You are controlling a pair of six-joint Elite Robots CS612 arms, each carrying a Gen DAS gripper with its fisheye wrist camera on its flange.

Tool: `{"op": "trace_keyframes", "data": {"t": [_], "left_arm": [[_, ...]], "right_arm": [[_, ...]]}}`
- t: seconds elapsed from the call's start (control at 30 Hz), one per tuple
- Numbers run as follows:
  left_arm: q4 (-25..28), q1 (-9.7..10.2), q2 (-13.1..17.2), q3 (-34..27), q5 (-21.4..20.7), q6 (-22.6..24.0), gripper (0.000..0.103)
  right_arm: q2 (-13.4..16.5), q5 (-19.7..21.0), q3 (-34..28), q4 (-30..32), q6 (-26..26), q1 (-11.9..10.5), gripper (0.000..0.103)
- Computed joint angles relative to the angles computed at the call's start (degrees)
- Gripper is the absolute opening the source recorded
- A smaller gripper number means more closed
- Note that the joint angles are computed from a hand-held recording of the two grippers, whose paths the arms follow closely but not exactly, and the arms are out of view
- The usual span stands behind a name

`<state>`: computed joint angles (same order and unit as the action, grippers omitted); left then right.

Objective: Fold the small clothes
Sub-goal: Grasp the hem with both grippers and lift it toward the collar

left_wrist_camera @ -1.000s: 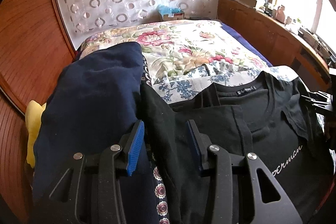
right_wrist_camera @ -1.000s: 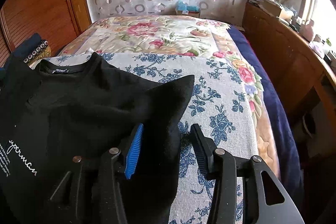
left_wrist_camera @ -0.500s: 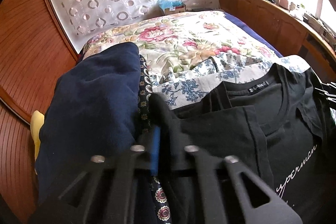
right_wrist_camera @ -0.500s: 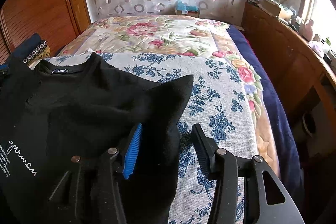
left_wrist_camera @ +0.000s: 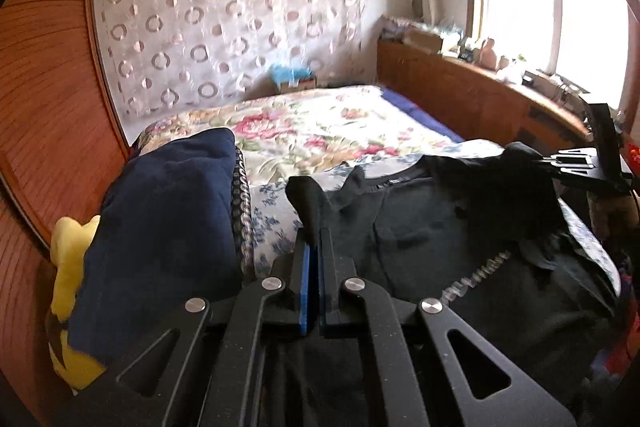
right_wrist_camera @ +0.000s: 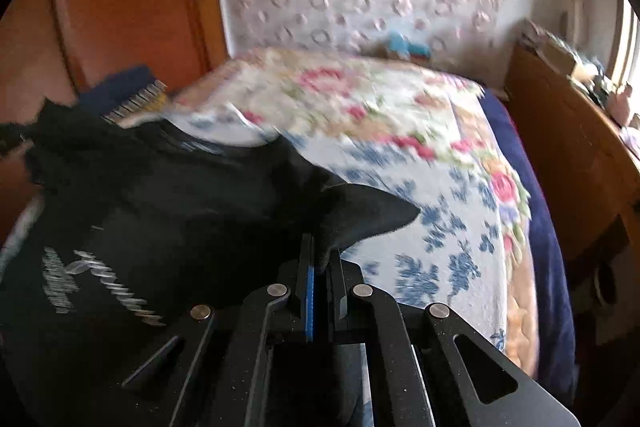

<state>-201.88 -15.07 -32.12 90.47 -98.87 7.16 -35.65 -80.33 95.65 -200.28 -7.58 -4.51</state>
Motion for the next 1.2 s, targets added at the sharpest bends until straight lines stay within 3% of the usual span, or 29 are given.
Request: {"op": "trace_keyframes", "data": {"t": [0.17,0.33,0.57,0.67,0.9,1.03,1.2], "left_arm": [[-7.4,0.61,-0.9,6.0,-3.5,-2.9,0.004],[-12.2,1.3,-1.4,10.0,-3.8,-5.6,0.004],[-18.1,2.61,-2.1,14.2,-3.8,-8.6,0.004],[-18.4,3.02,-2.0,14.7,-3.7,-9.5,0.004],[-21.0,3.27,-3.1,17.5,-2.7,-9.8,0.004],[-22.2,3.93,-4.3,19.7,-6.9,-10.5,0.004],[-21.7,3.19,-5.4,21.1,-4.8,-7.7,0.004]], "right_arm": [[-2.7,2.7,6.6,-7.6,-1.3,-0.3,0.004],[-4.2,4.2,13.0,-14.8,-2.8,-1.6,0.004],[-3.3,7.2,18.7,-23.9,0.3,-3.5,0.004],[-2.7,8.4,20.4,-27.5,1.7,-4.2,0.004],[-3.6,6.2,22.7,-26.6,0.8,-3.7,0.004],[-5.6,5.3,25.5,-26.8,-1.3,-3.9,0.004],[-8.0,4.8,27.7,-25.5,-4.1,-4.0,0.004]]}}
